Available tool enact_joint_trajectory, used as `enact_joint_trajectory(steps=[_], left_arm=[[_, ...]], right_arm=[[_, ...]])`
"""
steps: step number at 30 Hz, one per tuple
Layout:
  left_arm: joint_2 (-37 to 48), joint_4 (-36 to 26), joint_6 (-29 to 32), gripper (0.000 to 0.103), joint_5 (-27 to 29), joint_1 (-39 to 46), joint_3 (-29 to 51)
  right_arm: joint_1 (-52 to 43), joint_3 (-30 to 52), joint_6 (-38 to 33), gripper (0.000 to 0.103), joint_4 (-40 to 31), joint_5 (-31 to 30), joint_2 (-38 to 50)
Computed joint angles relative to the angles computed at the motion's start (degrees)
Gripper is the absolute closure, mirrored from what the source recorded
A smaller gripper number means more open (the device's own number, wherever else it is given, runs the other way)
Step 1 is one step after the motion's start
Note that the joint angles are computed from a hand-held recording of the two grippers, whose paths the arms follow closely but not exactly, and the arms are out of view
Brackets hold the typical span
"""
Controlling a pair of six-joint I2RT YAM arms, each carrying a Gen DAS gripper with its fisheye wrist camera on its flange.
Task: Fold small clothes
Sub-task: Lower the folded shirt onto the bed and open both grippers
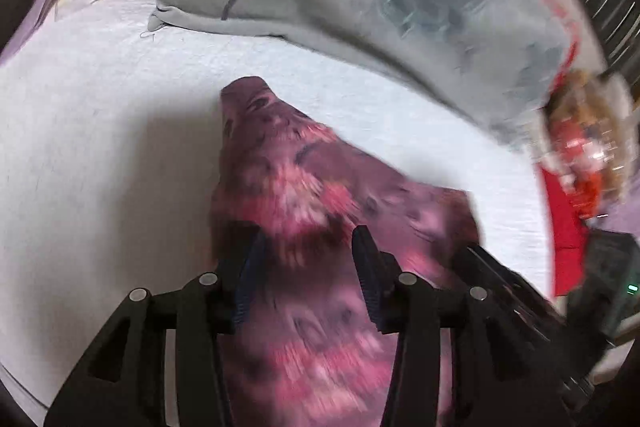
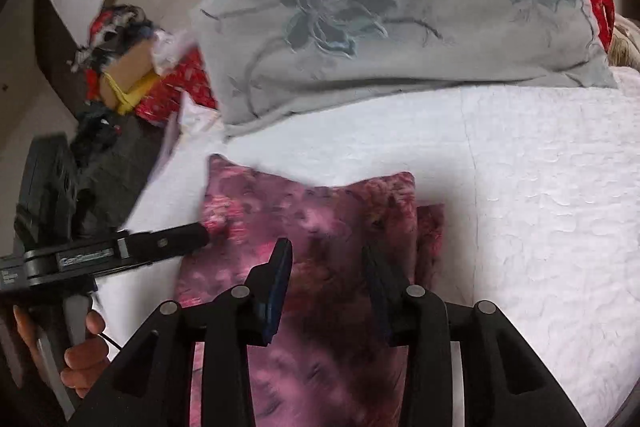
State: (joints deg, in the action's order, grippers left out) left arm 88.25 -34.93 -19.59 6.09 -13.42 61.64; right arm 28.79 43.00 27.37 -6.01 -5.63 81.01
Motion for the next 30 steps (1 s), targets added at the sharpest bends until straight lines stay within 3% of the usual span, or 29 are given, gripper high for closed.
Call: enact_joint_trajectory(steps=[1, 2, 3, 4, 6, 7, 9, 11, 13, 16, 17, 19, 22, 24, 26, 28, 30], left_arm=[[1.3, 0.6, 0.4, 0.051, -1.3, -0.1, -0.1], [2.8, 1.6, 1.0, 0.045, -2.5, 0.0, 0.1], [4.4, 2.1, 1.3, 0.044, -2.6, 0.3, 0.8], [4.8, 1.9, 1.5, 0.044, -2.2, 0.8, 0.9], [3.8, -0.8, 2.1, 0.044, 0.1, 2.1, 2.1], [2.0, -1.8, 2.6, 0.045, 1.3, 2.8, 1.5], [-5.6, -3.1, 4.7, 0.045, 3.7, 4.3, -2.6], [-14.5, -2.9, 6.1, 0.042, 3.4, 4.6, -9.2], [-18.2, -2.3, 5.2, 0.039, 2.4, 4.0, -13.8], [-14.6, -1.2, 4.4, 0.034, 2.0, 3.1, -17.7], [-16.4, -1.5, 3.5, 0.035, 2.8, 3.8, -18.6], [-20.4, -7.3, 3.5, 0.037, 3.5, 5.0, -17.0], [-29.8, -9.9, 4.1, 0.036, 1.7, 4.5, -19.9], [-32.2, -10.2, 3.2, 0.035, 0.0, 2.7, -23.0], [-29.4, -8.9, 2.7, 0.022, -0.5, 1.3, -25.9], [-32.2, -8.7, 1.2, 0.018, -0.3, 2.3, -27.7], [-35.1, -13.5, 1.3, 0.018, 0.6, 3.5, -26.5]], right_arm=[[-0.4, 1.2, 0.4, 0.072, 0.1, 0.9, 3.4], [-1.2, 2.0, 0.4, 0.086, -0.6, 0.9, 5.8], [-2.7, 2.0, 0.6, 0.091, 0.6, 0.0, 8.2], [-3.8, 0.7, 0.7, 0.093, 2.3, -1.1, 7.6], [-5.4, 2.1, 0.3, 0.093, -1.2, -3.3, 6.3], [-5.4, 2.3, -0.4, 0.085, -3.2, -3.1, 4.6], [-5.6, 0.6, -3.4, 0.084, -5.0, -5.0, -1.1], [-6.4, -2.3, -6.8, 0.075, -6.2, -11.4, -6.8], [-5.2, -5.3, -8.4, 0.07, -6.4, -12.9, -9.5], [0.6, -7.3, -10.6, 0.069, -6.5, -4.0, -5.3], [0.9, -8.1, -10.2, 0.069, -5.5, -3.3, -6.1], [1.5, -5.8, -7.0, 0.07, -10.8, -1.6, -7.3], [3.0, -8.1, -7.4, 0.064, -14.0, -2.7, -13.8], [7.1, -11.4, -7.7, 0.057, -14.1, 0.7, -16.0], [10.5, -12.4, -7.5, 0.05, -15.6, 7.3, -11.3], [7.5, -15.1, -6.0, 0.039, -13.9, 4.8, -12.9], [4.3, -15.1, -4.3, 0.037, -17.9, 3.3, -16.4]])
